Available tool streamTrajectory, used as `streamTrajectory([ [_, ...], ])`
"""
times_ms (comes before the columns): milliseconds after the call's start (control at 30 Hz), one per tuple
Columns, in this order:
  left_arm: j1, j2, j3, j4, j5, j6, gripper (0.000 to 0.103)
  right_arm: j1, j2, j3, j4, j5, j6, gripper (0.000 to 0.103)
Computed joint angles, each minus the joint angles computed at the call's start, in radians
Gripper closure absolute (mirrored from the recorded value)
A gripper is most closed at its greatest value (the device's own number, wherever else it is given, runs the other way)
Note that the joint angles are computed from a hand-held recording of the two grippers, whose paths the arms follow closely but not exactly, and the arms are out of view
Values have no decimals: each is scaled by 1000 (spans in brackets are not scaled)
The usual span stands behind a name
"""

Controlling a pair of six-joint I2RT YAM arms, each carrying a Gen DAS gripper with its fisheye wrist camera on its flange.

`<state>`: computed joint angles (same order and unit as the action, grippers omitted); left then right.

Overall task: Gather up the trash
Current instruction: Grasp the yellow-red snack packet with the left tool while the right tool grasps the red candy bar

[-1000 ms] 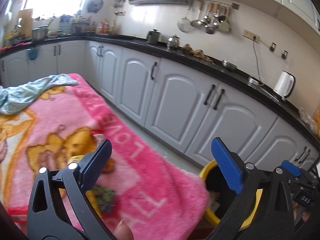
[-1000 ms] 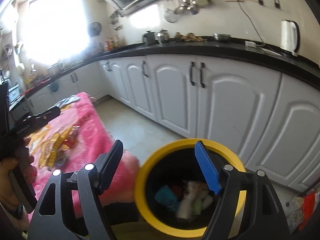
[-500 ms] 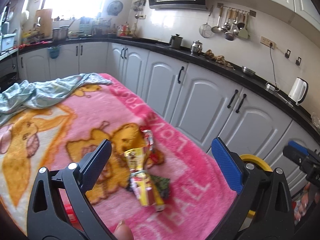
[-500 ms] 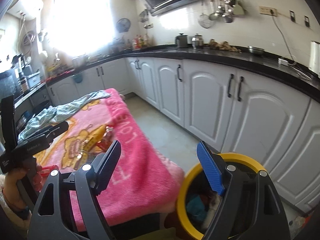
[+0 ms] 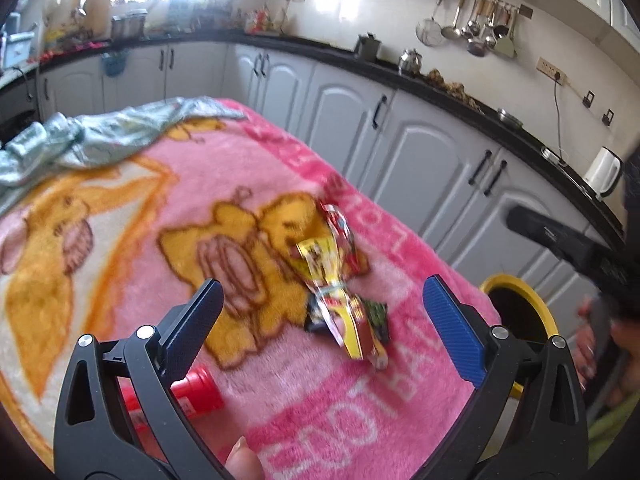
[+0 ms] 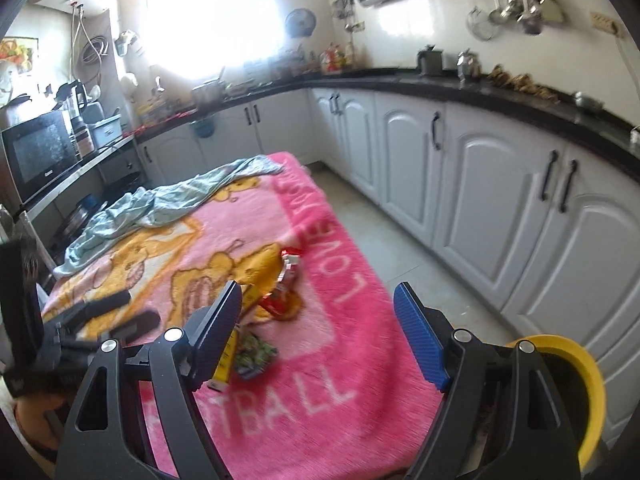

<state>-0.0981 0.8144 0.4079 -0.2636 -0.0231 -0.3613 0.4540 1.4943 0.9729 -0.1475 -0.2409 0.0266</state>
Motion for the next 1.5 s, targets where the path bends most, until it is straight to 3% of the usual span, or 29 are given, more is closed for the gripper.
streamTrajectory([
  [100,-2,34,-16,20,55,-8,25,13,114,97,-32,-18,5,28],
  [300,-54,213,-16,107,94,-43,42,45,344,318,-131,-33,5,41],
  [500,-27,322,-25,178,124,-58,77,74,558,537,-237,-64,38,52],
  [667,-10,313,-38,187,156,-41,80,102,695,691,-310,-54,57,60],
  [867,1,267,-43,154,184,-20,82,103,832,874,-416,-65,120,80],
  [900,3,254,-46,147,190,-19,83,103,851,900,-437,-62,119,87],
  [1033,2,224,-43,124,196,-7,83,85,804,826,-384,-80,142,91],
  [1267,-57,175,-24,86,167,-16,85,7,590,560,-239,-152,147,91],
  [1500,-157,111,1,36,108,-43,85,-89,376,358,-185,-211,121,91],
])
